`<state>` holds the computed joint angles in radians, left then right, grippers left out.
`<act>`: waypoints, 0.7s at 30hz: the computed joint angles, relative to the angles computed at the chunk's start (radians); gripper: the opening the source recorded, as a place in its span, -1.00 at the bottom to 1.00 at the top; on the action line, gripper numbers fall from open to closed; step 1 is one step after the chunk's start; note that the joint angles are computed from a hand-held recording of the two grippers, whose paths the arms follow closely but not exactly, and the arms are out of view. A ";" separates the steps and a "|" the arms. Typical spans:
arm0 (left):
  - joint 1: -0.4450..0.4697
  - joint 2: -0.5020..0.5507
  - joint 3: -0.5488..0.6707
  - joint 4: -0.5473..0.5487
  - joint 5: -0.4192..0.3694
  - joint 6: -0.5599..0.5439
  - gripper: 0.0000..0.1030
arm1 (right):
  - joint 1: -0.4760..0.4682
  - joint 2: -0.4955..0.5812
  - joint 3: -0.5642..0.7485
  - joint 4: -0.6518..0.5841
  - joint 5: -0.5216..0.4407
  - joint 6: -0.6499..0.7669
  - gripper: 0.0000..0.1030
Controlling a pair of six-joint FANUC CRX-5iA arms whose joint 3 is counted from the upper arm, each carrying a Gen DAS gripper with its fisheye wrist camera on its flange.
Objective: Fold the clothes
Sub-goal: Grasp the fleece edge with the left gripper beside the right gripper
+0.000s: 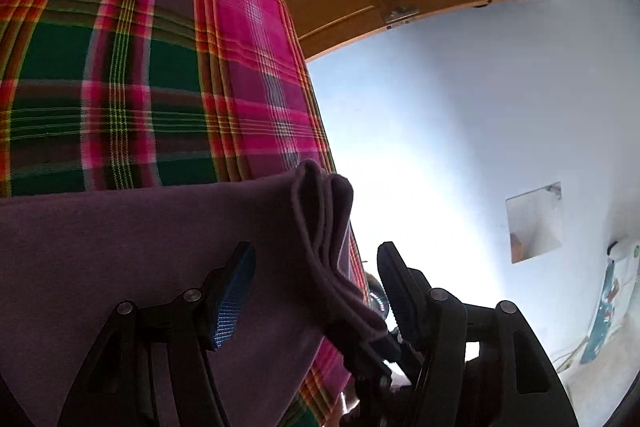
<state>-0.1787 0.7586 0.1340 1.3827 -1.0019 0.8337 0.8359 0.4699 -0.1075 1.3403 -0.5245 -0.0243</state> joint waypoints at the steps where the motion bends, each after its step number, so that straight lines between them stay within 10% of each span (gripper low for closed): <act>1: 0.001 -0.002 -0.003 0.003 0.001 0.002 0.26 | 0.002 0.002 0.004 0.001 0.004 0.004 -0.78; 21: 0.030 -0.170 -0.226 0.136 0.108 -0.084 -0.04 | 0.047 0.053 0.091 0.040 0.091 0.061 -0.78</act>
<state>-0.1485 0.5889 -0.0922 1.5187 -0.8938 0.7498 0.8829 0.5230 -0.0161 1.3807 -0.4335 0.0365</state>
